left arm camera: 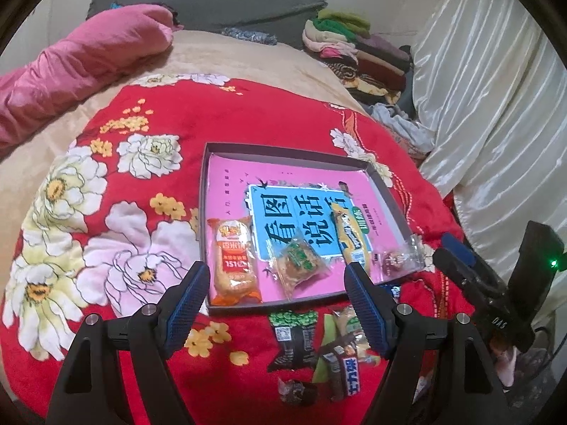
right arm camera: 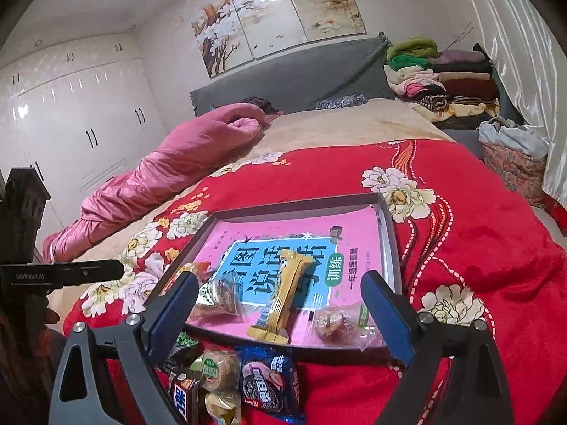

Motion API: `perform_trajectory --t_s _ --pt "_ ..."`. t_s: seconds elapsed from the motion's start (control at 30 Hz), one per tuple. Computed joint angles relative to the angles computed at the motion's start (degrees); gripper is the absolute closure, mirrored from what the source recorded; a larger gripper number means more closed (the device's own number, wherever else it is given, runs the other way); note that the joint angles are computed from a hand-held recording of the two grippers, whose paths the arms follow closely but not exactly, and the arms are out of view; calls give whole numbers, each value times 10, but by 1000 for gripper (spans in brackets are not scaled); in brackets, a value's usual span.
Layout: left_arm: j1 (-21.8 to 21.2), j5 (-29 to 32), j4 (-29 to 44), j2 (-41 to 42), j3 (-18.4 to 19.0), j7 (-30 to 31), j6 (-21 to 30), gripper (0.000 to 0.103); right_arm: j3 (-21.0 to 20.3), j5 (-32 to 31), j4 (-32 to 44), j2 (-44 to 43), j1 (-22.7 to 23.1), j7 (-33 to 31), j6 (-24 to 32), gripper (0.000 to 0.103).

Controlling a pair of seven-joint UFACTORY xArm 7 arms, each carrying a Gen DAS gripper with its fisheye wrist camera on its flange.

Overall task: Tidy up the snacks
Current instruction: 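Withdraw both open grippers from the tray toward the loose snacks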

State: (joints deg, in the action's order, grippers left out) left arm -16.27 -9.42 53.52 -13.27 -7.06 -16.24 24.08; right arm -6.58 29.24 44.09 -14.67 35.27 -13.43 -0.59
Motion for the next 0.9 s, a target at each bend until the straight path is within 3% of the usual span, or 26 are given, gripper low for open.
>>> perform_trajectory --t_s 0.37,0.63,0.9 --pt "-16 -23 -18 -11 1 24 23 24 81 -104 -26 -22 -97 90 22 10" --pt "-9 -3 -34 -25 -5 10 36 24 99 -154 -34 -28 -117 131 35 10" --pt "-13 10 -54 -40 -11 7 56 24 95 -163 -42 -35 -112 144 42 10"
